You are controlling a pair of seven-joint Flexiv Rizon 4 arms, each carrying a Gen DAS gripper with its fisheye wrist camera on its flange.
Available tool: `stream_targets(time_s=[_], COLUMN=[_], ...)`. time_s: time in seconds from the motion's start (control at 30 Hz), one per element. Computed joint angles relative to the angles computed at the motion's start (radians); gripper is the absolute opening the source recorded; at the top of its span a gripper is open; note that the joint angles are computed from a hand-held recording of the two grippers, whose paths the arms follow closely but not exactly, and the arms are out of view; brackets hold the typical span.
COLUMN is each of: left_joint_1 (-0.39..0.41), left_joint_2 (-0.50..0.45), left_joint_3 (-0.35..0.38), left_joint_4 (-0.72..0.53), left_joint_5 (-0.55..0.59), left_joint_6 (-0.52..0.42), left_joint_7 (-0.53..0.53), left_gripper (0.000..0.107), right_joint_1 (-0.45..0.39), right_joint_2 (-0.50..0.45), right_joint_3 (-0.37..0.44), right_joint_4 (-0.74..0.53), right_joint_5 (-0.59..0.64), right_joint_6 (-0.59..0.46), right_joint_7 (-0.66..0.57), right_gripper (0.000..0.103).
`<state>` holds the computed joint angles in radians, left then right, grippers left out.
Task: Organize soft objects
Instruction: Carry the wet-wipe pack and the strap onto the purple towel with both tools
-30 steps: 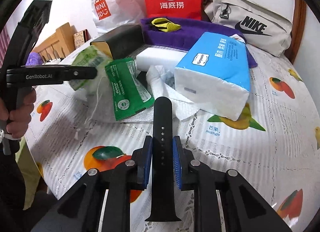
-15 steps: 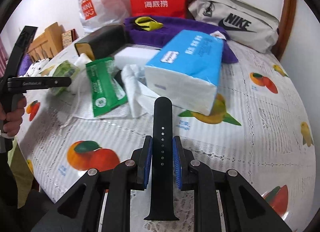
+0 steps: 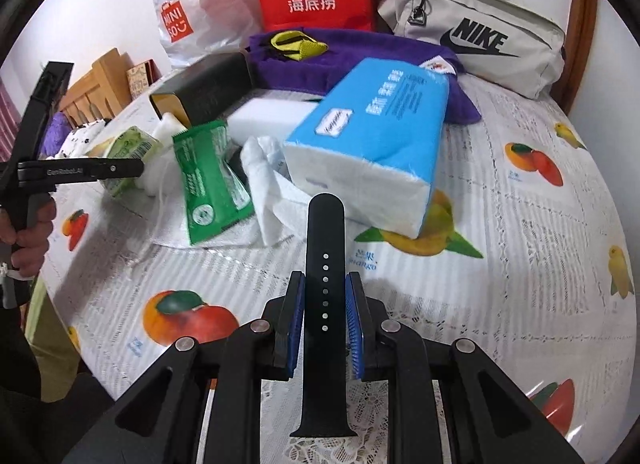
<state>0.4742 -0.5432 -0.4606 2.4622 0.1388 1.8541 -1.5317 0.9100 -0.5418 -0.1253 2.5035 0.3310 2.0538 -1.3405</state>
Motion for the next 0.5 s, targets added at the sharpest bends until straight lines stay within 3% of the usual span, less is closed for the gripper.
stream_targets(time_s=[0.23,0.4,0.5], left_joint_1=[0.056,0.119,0.135], left_joint_2=[0.055,0.072,0.078], left_joint_3=[-0.050,-0.120,-0.146], left_joint_4=[0.005,-0.011,-0.040], left_joint_5=[0.002,0.004,-0.009], left_joint_6=[-0.010,-0.024,-0.047], left_joint_7=[-0.013,-0.019,-0.008], left_gripper=[0.052,0.052,0.052], right_joint_1=[-0.028,0.066,0.077], right_joint_2=[0.088,0.117,0.113], right_joint_3=[0.025,-0.102,-0.159], right_joint_4=[0.018,-0.018,-0.052], right_joint_5=[-0.012,0.053,0.052], right_joint_6=[0.018,-0.027,-0.054], right_joint_7=[-0.031,-0.099,-0.113], right_gripper=[0.020,0.020,0.020])
